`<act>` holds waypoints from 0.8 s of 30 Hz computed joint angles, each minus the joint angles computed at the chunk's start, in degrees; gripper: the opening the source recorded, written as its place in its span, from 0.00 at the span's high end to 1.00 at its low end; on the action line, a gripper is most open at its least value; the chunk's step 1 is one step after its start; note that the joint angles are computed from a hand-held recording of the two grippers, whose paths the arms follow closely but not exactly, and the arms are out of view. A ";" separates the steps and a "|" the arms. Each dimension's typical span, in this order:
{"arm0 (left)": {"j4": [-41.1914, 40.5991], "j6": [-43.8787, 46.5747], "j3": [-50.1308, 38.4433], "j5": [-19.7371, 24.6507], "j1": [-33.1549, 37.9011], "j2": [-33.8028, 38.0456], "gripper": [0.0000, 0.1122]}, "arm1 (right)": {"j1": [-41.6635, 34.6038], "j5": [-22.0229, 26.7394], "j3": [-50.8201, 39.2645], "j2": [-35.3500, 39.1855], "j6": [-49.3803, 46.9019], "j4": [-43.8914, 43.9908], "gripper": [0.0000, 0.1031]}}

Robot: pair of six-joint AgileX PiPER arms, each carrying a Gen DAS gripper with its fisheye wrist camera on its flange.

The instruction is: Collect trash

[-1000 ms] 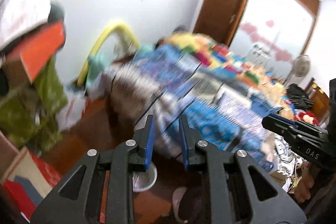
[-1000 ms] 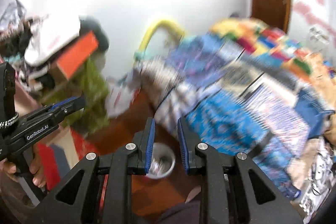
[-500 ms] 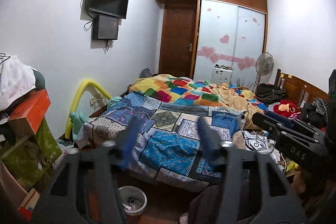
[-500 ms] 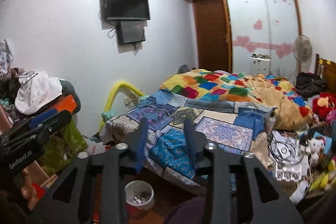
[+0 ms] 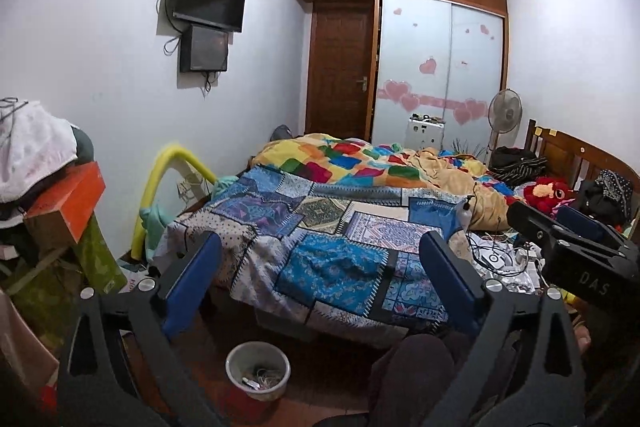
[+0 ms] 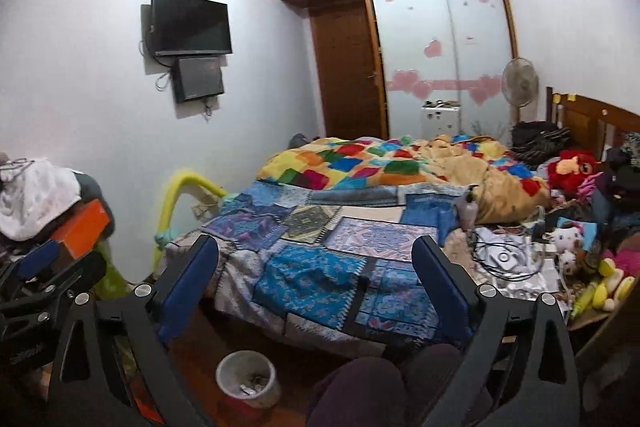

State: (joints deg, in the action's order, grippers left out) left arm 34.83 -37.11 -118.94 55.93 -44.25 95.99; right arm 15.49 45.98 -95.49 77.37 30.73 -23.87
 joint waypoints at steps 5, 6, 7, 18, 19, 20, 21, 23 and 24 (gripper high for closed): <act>2.06 -0.73 2.16 -0.48 -1.29 -0.86 0.11 | 1.54 1.21 0.89 -1.22 0.53 -2.18 0.06; 2.06 -0.70 2.20 -0.53 -1.39 -0.86 0.11 | 1.75 1.11 1.25 -1.54 0.71 -2.61 0.06; 1.91 -0.67 2.42 -0.75 -1.45 -0.97 0.11 | 1.75 1.16 1.26 -1.71 0.64 -2.74 0.06; 3.35 -1.02 2.38 -0.07 -2.82 -0.59 0.11 | 0.81 1.70 1.22 -2.01 -1.68 -0.19 0.06; 3.61 -1.07 2.35 0.07 -3.01 -0.49 0.11 | 0.23 1.98 0.82 -1.98 -2.78 1.07 0.06; 3.76 -1.01 2.10 0.25 -3.17 -0.30 0.11 | -0.12 2.01 0.75 -1.94 -3.33 1.77 0.06; 3.96 -0.99 1.90 0.44 -3.39 -0.14 0.11 | -0.37 1.92 0.82 -1.91 -3.67 2.22 0.06; 4.12 -0.96 1.66 0.62 -3.60 0.06 0.11 | -0.79 2.11 0.67 -1.99 -4.30 2.99 0.06; 4.15 -0.99 1.53 0.72 -3.64 0.15 0.11 | -0.84 2.00 0.78 -1.97 -4.31 3.03 0.06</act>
State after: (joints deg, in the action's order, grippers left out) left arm 38.99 -38.10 -117.41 56.66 -47.90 96.13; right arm 14.65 47.98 -94.71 75.40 26.42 -20.85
